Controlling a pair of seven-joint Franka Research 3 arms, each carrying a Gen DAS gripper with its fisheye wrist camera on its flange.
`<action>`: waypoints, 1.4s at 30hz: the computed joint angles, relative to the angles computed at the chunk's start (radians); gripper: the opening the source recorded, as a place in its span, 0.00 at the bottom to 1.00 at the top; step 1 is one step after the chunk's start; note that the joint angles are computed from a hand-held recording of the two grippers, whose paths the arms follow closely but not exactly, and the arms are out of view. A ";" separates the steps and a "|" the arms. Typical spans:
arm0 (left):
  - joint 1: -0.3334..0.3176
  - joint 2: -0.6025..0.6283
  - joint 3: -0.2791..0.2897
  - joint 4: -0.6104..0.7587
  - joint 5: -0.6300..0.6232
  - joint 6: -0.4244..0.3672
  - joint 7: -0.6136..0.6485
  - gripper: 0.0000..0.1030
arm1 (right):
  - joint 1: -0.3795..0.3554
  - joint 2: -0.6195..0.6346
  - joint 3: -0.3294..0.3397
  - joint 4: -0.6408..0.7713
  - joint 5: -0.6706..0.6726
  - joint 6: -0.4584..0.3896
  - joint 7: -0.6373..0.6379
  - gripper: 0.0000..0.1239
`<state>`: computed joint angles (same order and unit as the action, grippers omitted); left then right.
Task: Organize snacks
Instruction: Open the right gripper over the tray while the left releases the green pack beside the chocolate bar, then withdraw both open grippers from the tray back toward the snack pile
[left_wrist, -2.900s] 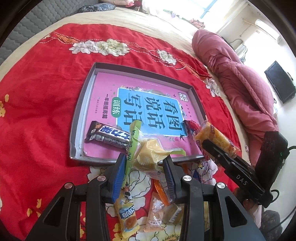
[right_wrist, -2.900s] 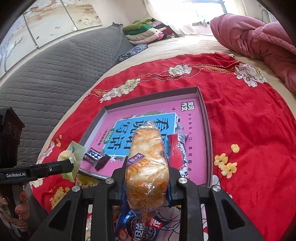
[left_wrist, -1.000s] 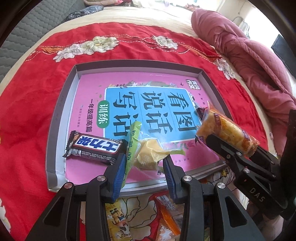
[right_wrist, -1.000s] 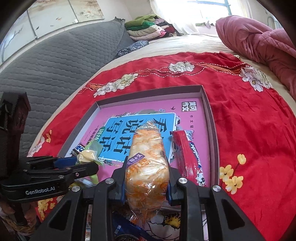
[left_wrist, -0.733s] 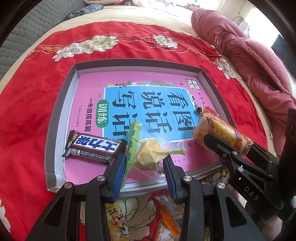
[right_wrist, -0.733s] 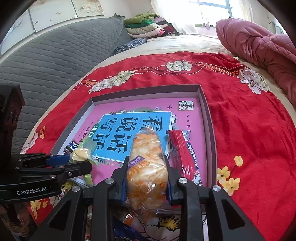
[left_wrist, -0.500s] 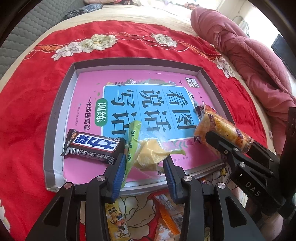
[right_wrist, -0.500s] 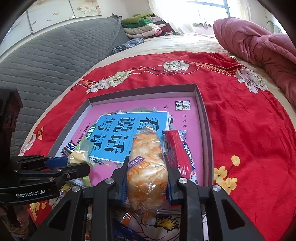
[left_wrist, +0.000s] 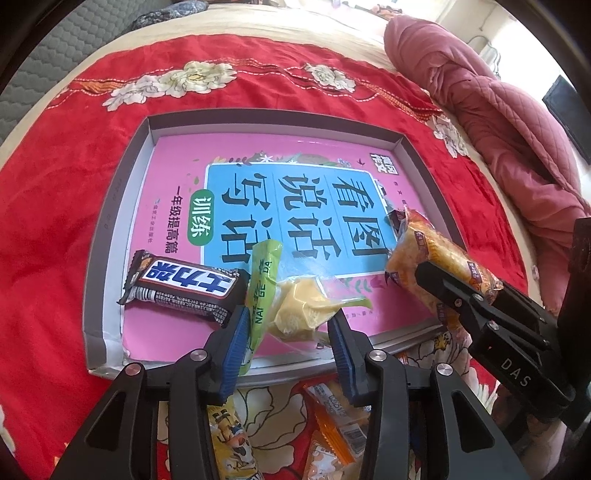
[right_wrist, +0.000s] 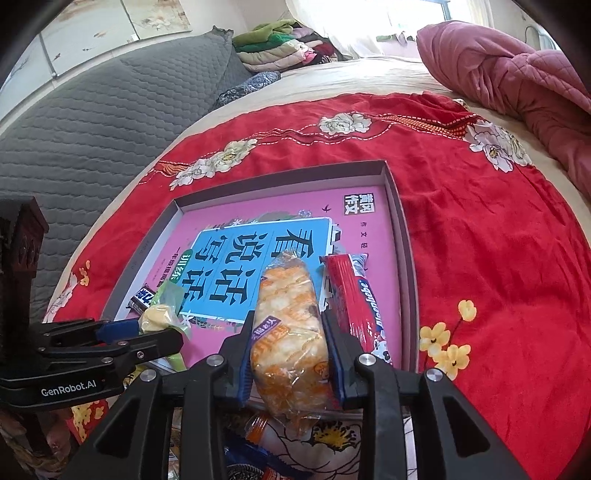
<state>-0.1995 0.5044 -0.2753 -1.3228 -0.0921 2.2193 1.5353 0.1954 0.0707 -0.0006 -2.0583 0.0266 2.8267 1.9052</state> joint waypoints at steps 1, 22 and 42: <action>0.000 -0.001 0.000 -0.002 0.001 0.001 0.000 0.44 | 0.001 -0.001 -0.001 -0.001 -0.003 0.001 0.003 0.27; 0.009 -0.001 -0.009 0.007 -0.032 -0.030 0.008 0.50 | -0.005 -0.004 -0.010 0.011 -0.164 -0.043 0.107 0.32; 0.026 -0.042 -0.018 -0.031 -0.083 0.003 0.035 0.54 | -0.022 -0.024 -0.009 -0.011 -0.110 -0.006 0.104 0.37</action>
<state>-0.1740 0.4622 -0.2935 -1.3536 -0.1750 2.2222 1.5700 0.1734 0.0471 -0.0093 -2.0693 -0.0832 2.8204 2.0093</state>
